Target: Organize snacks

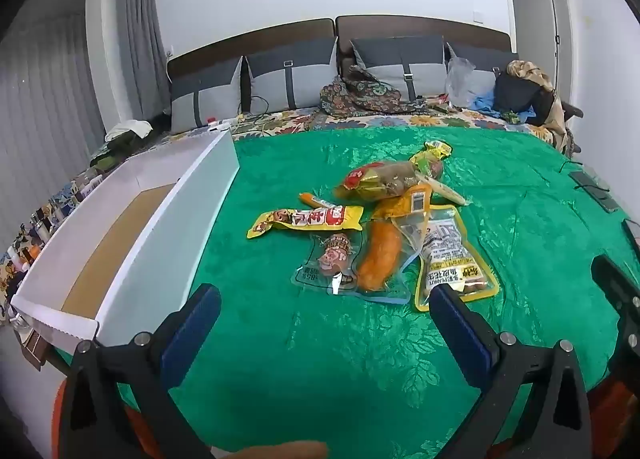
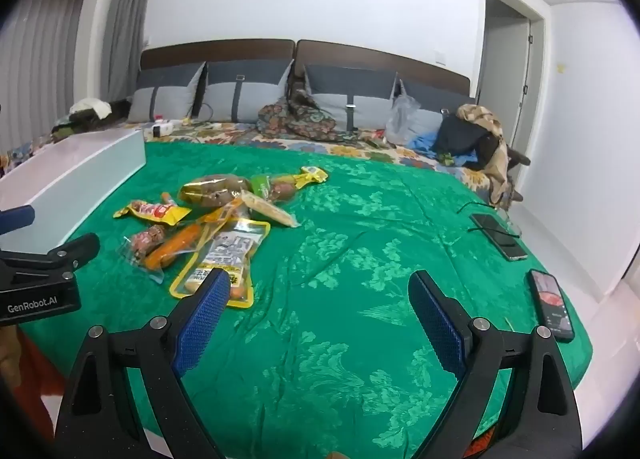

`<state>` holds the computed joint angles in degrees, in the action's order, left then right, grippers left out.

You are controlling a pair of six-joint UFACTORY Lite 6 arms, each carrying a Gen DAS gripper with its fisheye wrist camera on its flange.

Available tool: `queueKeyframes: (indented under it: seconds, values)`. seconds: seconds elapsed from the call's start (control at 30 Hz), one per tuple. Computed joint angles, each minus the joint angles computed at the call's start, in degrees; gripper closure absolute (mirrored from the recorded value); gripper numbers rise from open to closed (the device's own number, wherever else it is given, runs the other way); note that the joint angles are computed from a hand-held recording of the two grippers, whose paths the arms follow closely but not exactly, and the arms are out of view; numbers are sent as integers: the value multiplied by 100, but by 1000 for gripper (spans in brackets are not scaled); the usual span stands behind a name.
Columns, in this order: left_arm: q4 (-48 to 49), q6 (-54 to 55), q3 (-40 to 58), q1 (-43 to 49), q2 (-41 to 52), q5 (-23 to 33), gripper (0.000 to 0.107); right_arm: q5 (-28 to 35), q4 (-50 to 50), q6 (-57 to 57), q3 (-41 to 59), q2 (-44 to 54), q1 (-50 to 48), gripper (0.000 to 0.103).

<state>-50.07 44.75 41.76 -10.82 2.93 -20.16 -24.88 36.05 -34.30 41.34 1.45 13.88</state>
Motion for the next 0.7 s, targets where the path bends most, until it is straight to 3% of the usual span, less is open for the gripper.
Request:
queueKeyframes:
  seconds: [0.23,0.33,0.7]
  values:
    - [-662,659,152,-208,45,74,4,52,60,-7,67,90,26,10]
    - [81,-75,-59,-126,81,-110,4,-47,-79,60,-20,82,70,10]
    - [258,-286,-71,-71,180,-142,4,-47,-305,139,0,129,11,10]
